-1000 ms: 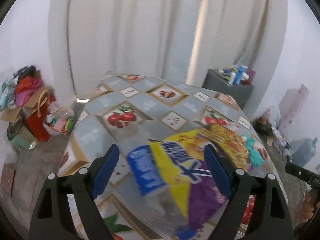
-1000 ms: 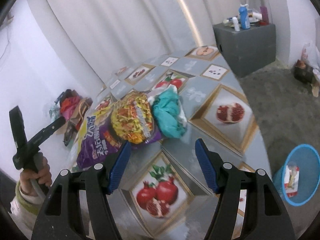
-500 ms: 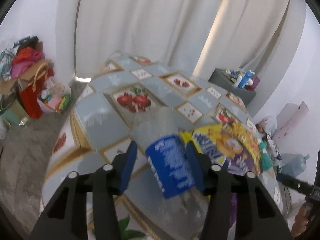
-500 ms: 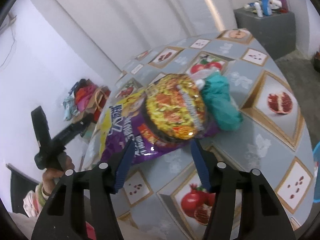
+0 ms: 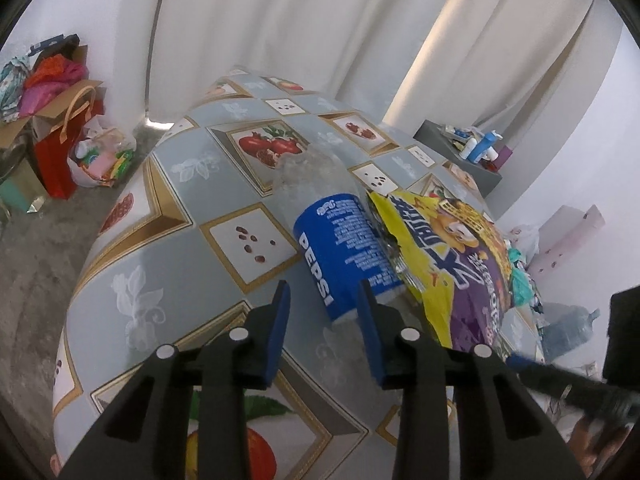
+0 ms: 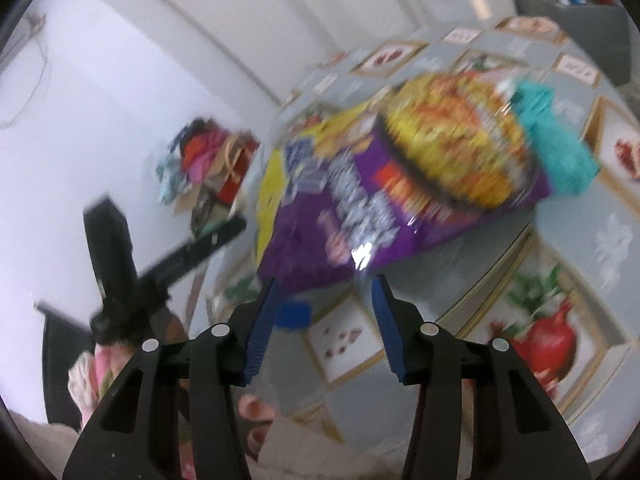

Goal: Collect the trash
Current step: 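Close the right gripper on the blue cap of the Pepsi bottle, then lift the Pepsi bottle by its cap with the right gripper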

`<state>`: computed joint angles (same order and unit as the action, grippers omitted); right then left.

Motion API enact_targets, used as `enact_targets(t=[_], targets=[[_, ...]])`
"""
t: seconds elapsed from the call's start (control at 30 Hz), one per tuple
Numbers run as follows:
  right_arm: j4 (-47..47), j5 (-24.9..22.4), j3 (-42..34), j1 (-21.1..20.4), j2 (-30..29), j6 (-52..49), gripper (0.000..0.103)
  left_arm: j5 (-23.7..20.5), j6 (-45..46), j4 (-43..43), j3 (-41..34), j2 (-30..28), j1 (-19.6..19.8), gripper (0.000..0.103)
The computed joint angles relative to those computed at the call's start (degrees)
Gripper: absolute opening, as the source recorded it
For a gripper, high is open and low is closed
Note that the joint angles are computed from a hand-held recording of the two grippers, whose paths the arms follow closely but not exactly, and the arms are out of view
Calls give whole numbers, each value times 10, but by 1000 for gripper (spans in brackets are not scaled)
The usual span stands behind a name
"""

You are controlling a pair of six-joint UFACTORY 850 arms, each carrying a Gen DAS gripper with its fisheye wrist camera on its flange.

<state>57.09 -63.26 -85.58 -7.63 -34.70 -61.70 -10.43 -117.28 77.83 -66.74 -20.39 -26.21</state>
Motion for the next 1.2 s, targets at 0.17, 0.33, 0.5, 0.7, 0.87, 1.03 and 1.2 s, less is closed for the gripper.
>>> enact_targets(t=[0.17,0.33,0.5,0.7,0.87,1.03,1.2], targets=[[-18,10,15,26,4,-16,47,-6,-26,31,10,10,-4,33],[-23,43,16,49,1,-24,48,-11,-39,42,20,19,-5,33],[-35,64,21,62,4,-22,47,-12,-53,51,27,22,-3,33],[-35,62,23,63,2,-30,30,-25,-26,25,31,23,-5,33],[-38,57,29,57,6,-46,30,-41,-2,-4,35,25,-11,33],[-52,47,35,56,12,-62,30,-59,-1,-14,45,33,-19,33],[-66,34,45,52,20,-79,30,-77,7,-32,55,44,-28,33]])
